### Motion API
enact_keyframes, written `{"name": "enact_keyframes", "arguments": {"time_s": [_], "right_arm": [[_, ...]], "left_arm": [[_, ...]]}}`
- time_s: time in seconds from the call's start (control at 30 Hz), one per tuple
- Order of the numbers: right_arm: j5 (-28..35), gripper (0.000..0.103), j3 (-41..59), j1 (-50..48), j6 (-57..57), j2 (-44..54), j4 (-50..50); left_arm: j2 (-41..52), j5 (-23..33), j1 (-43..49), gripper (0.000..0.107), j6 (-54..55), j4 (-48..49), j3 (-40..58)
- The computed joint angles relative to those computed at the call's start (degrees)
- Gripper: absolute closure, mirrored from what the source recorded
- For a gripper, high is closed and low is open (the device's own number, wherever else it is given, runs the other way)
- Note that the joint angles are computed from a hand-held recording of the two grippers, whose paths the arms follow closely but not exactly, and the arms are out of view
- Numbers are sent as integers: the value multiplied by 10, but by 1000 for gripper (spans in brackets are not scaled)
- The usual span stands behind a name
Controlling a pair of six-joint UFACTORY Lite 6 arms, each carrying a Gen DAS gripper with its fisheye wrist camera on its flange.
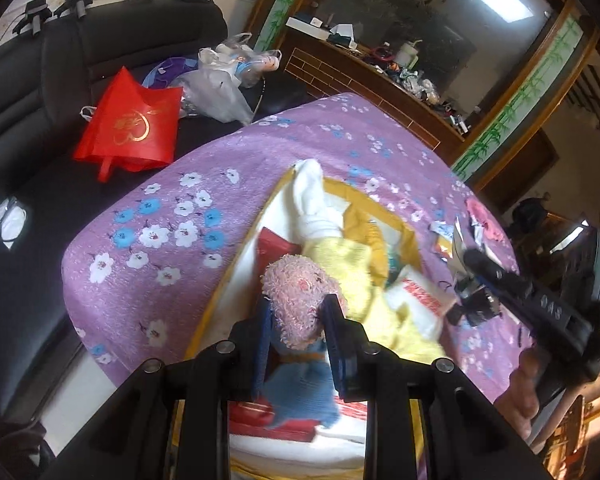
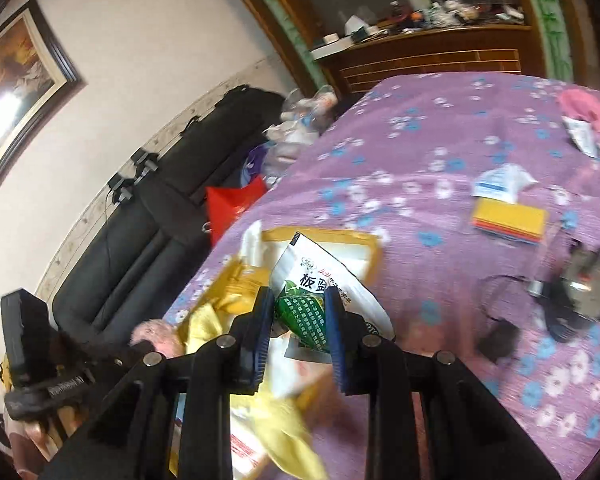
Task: Organize soft objects
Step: 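Carry the pink ball into the tray while the right drops the green packet there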
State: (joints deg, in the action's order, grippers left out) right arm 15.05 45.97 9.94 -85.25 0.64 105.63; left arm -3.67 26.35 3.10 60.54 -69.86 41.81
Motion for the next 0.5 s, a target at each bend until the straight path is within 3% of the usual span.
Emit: {"name": "enact_keyframes", "arguments": {"time_s": [0.17,0.37,0.5], "right_arm": [[-36,77,89,35,17,113,4],[-12,77,108,24,10,157,13],[-17,76,116,31,7,165,8]], "left_arm": [[48,-14,8,81,35,-39,24],[106,11,11,81,48,-50,89],[156,-57,-32,81,46,-44,114]]}}
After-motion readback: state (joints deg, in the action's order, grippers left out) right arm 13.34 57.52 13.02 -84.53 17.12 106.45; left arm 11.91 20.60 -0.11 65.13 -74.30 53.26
